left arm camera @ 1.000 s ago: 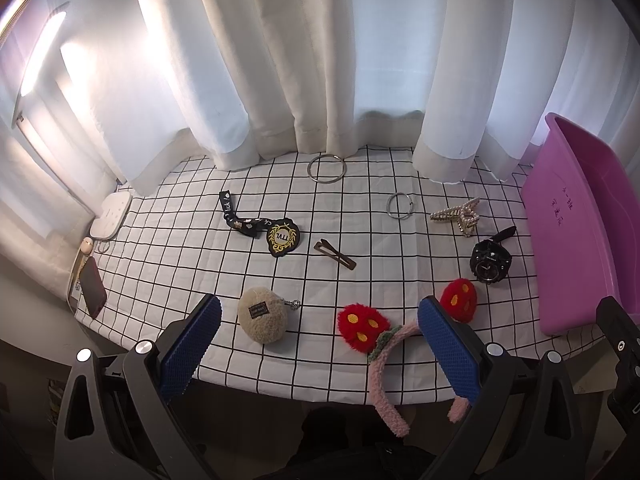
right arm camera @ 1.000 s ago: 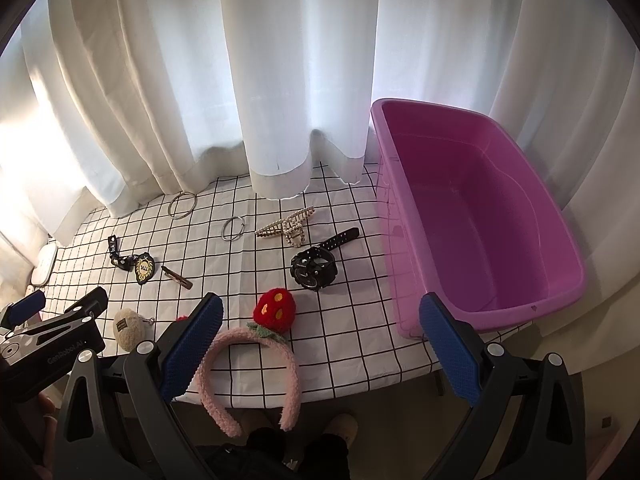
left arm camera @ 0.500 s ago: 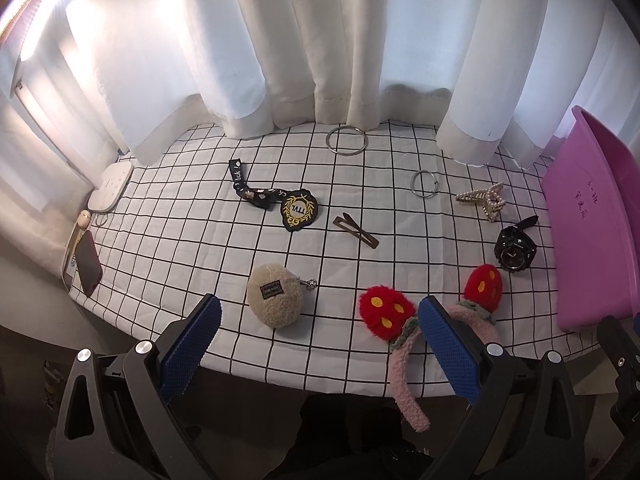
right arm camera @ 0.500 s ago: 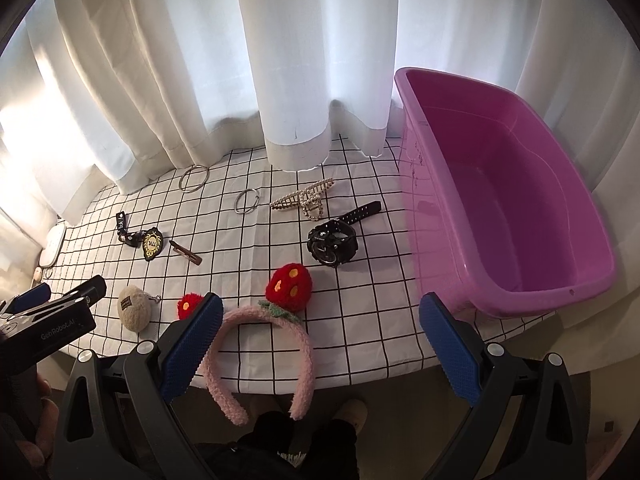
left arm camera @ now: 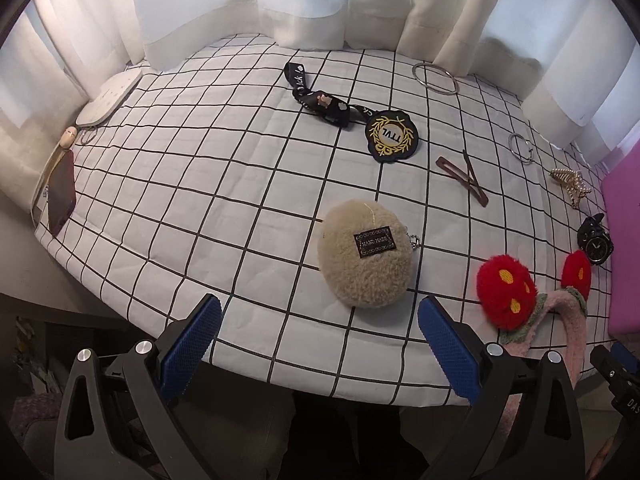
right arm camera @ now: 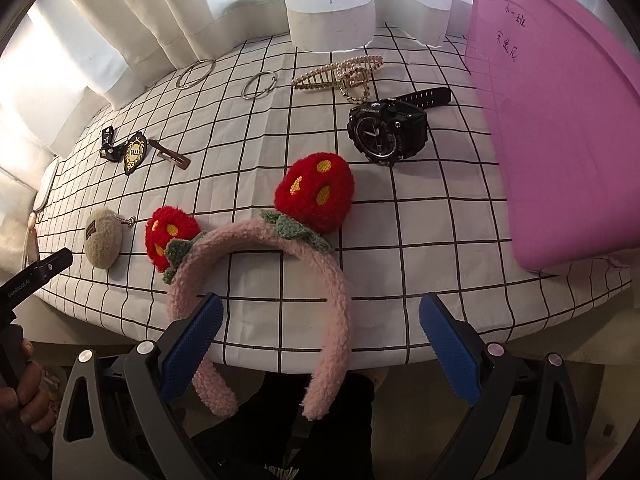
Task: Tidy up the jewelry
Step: 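Close the left gripper on the beige pom-pom while the right gripper grasps the pink headband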
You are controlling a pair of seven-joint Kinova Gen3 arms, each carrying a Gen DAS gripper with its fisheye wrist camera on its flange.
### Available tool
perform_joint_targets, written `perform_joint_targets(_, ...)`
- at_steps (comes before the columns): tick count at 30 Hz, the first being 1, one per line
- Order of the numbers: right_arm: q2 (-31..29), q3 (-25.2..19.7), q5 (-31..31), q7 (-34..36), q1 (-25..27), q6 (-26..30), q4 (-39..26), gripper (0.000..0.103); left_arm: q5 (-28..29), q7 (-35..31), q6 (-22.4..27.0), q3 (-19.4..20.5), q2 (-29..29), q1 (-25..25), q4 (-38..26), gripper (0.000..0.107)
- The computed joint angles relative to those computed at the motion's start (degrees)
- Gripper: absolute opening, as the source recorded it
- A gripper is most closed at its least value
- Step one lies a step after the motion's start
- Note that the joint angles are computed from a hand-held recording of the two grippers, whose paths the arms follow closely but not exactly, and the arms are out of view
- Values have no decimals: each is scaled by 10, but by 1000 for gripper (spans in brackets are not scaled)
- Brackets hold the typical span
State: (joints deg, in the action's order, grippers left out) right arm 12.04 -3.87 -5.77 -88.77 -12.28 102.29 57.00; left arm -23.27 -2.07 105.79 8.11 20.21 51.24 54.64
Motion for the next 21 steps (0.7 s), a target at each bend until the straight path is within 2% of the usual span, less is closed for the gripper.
perform_joint_targets(3, 2, -3, 12, 3, -8, -13, 21, 94, 12, 8, -55, 2, -21, -16, 58, 97)
perform_joint_targets(15, 23, -6, 77, -6, -48, -49, 55, 94, 26, -54, -158, 7, -17, -71, 117, 98)
perform_joint_targets(17, 30, -6, 80, -6, -51, -50, 56, 94, 36, -63, -167, 11, -14, -82, 121, 97)
perform_joint_targets(21, 23, -4, 81, -11, -51, -75, 80, 94, 13, -86, -143, 3, 7, -63, 101, 98)
